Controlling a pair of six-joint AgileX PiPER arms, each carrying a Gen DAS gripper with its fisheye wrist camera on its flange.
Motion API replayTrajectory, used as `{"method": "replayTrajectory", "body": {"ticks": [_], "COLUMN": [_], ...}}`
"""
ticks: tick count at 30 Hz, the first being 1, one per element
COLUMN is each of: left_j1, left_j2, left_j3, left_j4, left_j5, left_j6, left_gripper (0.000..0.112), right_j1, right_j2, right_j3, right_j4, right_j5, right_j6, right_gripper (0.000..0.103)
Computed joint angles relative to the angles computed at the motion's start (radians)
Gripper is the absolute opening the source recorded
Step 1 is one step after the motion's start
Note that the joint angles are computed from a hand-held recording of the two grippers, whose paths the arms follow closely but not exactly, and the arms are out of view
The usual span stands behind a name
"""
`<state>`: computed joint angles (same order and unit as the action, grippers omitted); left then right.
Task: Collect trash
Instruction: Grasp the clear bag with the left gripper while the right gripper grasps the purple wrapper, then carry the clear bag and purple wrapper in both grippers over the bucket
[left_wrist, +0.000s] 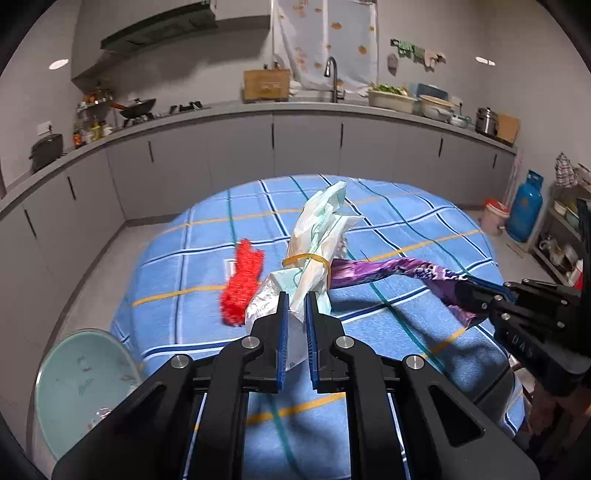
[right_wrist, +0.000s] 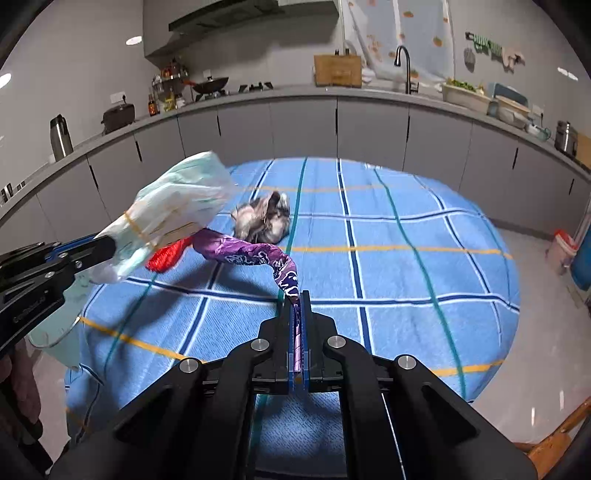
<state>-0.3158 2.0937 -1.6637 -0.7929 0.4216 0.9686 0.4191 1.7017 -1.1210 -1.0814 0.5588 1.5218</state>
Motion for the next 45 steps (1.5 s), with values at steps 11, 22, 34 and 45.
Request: {"method": "replayTrajectory", "body": {"ticks": [11, 22, 34, 45], "left_j1": [0.032, 0.074, 0.129, 0.191], "left_j2": [-0.106, -0.159, -0.199, -0.214], "left_j3": [0.114, 0.166, 0.218, 0.249], "left_j4": [-0.127, -0.158, -0.195, -0.166], "left_j5": [-0.013, -0.048, -0.072, -0.102], "left_j6": [0.125, 0.144, 0.179, 0.145], "left_gripper": [0.009, 0.009, 0.009, 0.009], "right_j1": [0.036, 0.063, 0.095, 0.132], "right_j2": [-0.055, -0.052, -0.002, 0.083], "right_j3": [0.017, -0.011, -0.099, -0.227], "right_j4": [-0.043, -0.055, -0.041, 0.015], "right_j5": [0.069, 0.062, 0.050, 0.008], "right_j6": [0.040, 0.045, -0.005, -0.127], "right_gripper": [0.004, 0.004, 0.004, 0.004]}}
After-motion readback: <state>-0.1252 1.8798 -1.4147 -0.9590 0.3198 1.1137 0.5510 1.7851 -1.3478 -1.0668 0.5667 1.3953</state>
